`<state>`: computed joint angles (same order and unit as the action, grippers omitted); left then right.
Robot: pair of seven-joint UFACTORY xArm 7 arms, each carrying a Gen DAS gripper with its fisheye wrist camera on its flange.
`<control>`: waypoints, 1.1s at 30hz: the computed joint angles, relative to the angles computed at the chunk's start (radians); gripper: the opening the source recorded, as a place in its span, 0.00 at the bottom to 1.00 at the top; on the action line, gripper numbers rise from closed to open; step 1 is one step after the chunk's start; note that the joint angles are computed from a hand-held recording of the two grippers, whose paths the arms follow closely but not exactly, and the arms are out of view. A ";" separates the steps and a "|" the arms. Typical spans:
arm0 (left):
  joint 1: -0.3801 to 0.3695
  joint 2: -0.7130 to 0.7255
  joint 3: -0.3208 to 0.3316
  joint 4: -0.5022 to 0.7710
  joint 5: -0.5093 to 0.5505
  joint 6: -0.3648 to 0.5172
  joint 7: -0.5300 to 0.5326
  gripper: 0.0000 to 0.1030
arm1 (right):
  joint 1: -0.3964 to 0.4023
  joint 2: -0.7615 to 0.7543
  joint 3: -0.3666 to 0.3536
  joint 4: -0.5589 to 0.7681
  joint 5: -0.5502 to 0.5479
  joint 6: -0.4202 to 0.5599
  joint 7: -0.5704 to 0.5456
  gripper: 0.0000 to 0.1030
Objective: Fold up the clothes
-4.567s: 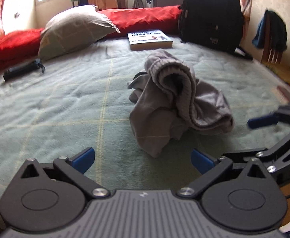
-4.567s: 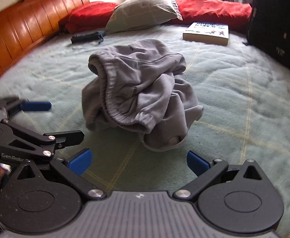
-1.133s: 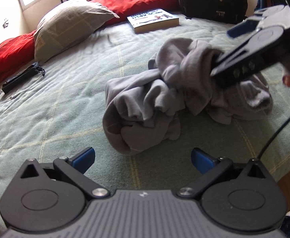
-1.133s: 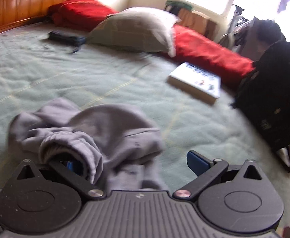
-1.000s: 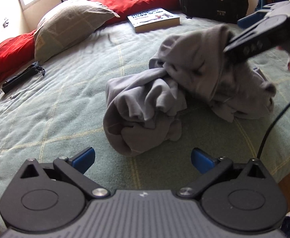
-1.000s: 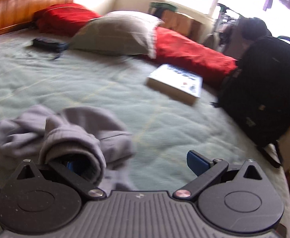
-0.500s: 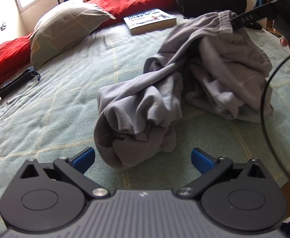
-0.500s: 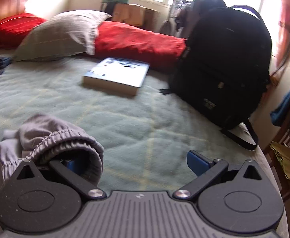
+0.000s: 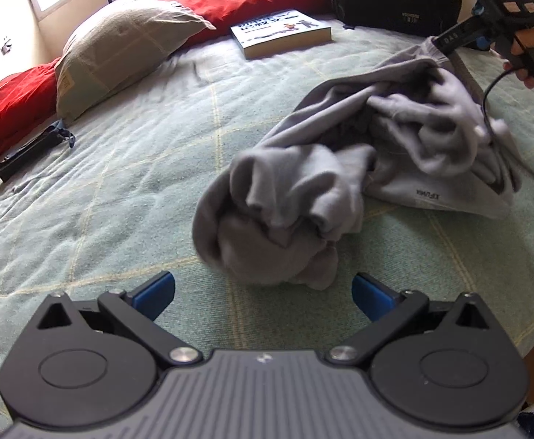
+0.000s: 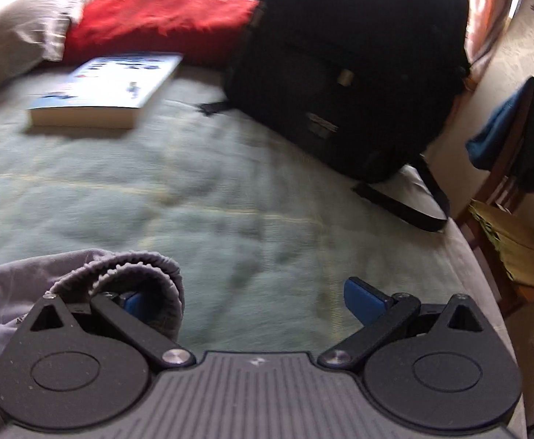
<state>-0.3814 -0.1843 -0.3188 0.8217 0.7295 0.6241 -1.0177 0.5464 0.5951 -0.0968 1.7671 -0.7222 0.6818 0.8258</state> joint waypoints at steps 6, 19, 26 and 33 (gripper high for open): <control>0.001 0.010 0.006 0.008 0.002 -0.004 -0.005 0.99 | -0.060 -0.024 0.030 -0.033 0.077 -0.027 -0.048 1.00; -0.019 0.036 0.005 0.023 0.008 -0.013 -0.003 0.99 | -0.297 -0.231 0.425 -0.228 0.875 -0.170 -0.724 1.00; -0.024 0.026 0.012 0.001 -0.009 -0.010 -0.004 0.99 | -0.219 -0.012 0.435 0.050 1.056 0.020 -0.772 1.00; -0.002 0.012 0.021 -0.022 -0.016 -0.032 0.004 0.99 | -0.098 0.160 0.283 0.252 0.946 -0.003 -0.623 1.00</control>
<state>-0.3829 -0.1719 -0.2980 0.8001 0.7137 0.5921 -1.0134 0.4481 0.7553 0.1859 2.0188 0.2233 0.6789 0.2027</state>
